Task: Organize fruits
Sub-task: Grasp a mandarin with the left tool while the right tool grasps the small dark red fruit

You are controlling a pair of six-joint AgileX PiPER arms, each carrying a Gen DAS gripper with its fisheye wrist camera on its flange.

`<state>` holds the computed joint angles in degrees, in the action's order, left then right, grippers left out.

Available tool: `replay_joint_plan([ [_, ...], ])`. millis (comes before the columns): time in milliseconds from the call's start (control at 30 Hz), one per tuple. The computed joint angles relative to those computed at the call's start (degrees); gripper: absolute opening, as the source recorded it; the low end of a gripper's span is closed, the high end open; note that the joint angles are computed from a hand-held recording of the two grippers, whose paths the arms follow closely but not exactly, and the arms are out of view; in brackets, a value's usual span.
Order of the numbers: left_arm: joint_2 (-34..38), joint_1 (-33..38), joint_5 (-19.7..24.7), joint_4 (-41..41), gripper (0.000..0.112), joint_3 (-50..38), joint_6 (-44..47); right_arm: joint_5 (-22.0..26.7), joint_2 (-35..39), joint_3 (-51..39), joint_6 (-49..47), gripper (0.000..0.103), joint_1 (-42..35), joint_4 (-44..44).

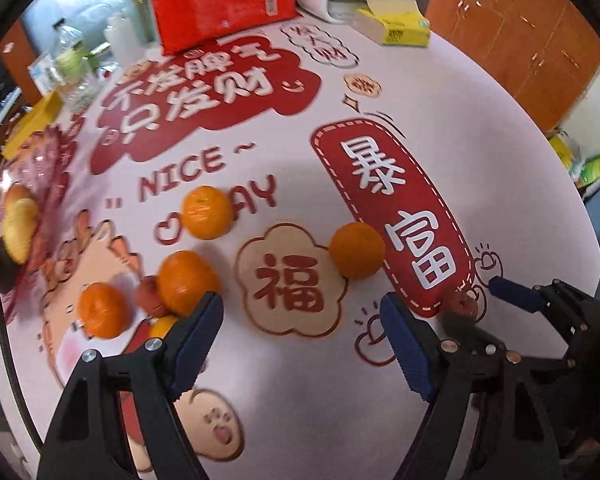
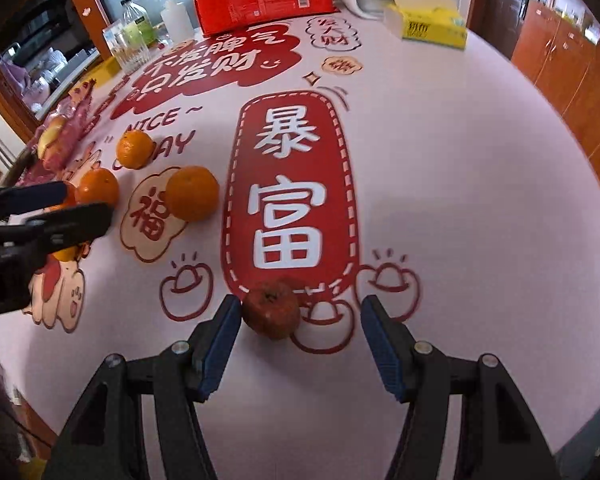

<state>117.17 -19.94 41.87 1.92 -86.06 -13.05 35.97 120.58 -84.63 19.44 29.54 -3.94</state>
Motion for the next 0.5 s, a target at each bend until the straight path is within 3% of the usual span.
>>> replay_joint_plan([
  [100,2.9,0.0,1.1,-1.7,0.078,-3.0,1.9,-0.5,0.6,-0.3,-1.4,0.061,0.3,0.6],
  [167,4.6,-0.2,1.7,-2.1,0.076,-4.9,2.4,0.2,1.6,-1.4,-3.5,0.043,0.3,2.4],
  [233,6.5,-0.2,2.5,-3.1,0.073,-7.1,3.2,0.3,2.1,-2.1,-4.0,0.031,0.7,1.7],
  [500,11.6,-0.1,4.9,-5.9,0.059,-13.3,4.2,-0.5,1.9,-2.6,-1.3,0.029,-1.1,0.5],
])
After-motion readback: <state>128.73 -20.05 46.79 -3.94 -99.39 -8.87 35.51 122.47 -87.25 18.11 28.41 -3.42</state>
